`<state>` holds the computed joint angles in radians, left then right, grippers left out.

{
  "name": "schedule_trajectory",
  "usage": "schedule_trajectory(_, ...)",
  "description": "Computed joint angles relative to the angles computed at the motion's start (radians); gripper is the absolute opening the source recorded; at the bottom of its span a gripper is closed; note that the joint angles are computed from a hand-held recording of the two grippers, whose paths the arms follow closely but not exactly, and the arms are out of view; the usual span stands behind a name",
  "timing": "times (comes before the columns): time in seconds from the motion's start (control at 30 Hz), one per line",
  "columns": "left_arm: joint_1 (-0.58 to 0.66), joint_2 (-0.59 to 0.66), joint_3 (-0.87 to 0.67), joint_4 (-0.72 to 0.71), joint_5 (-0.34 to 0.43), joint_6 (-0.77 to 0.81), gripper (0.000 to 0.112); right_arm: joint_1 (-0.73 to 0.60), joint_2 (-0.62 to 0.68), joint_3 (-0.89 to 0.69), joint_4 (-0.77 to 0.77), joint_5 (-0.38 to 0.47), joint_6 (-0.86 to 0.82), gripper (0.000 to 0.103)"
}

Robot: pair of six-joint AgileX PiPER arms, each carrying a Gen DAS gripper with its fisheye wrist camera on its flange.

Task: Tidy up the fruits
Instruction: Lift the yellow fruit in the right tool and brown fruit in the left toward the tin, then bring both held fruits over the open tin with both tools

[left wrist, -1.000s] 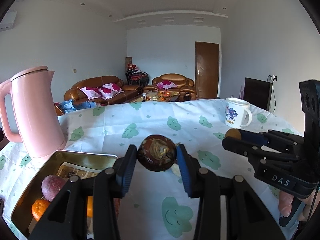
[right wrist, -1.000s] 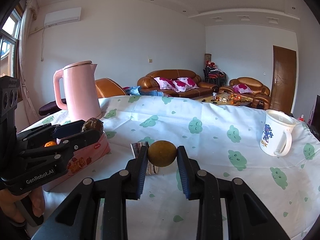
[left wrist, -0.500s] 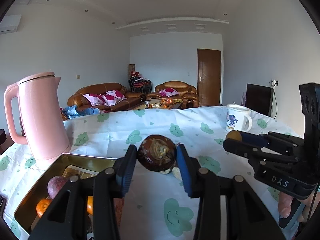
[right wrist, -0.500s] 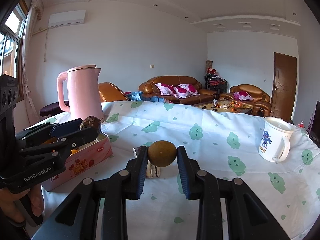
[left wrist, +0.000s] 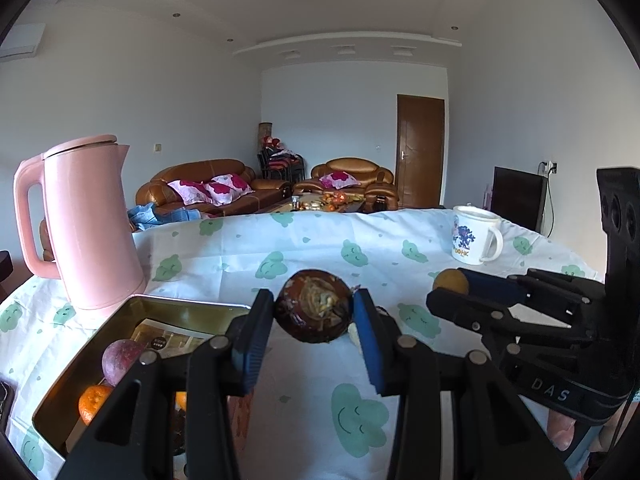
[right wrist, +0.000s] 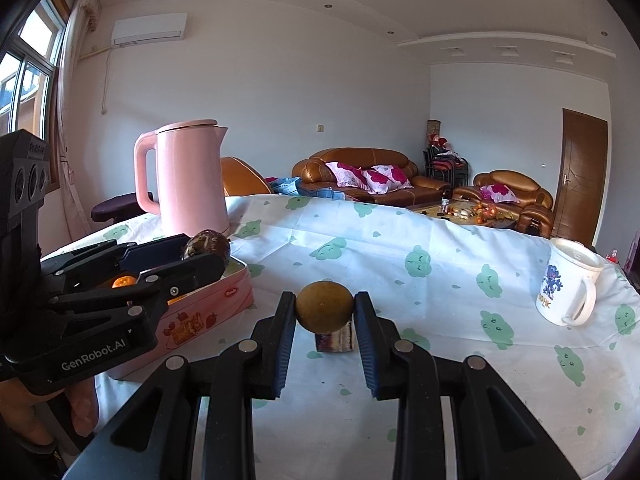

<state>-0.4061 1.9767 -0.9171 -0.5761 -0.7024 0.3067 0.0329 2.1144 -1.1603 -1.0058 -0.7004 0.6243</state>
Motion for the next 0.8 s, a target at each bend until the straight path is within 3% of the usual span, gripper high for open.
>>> schedule_trajectory(0.8, 0.078, -0.112, 0.155, 0.003, 0.001, -0.029, 0.043, 0.125, -0.013, 0.003, -0.036, 0.033, 0.008, 0.031)
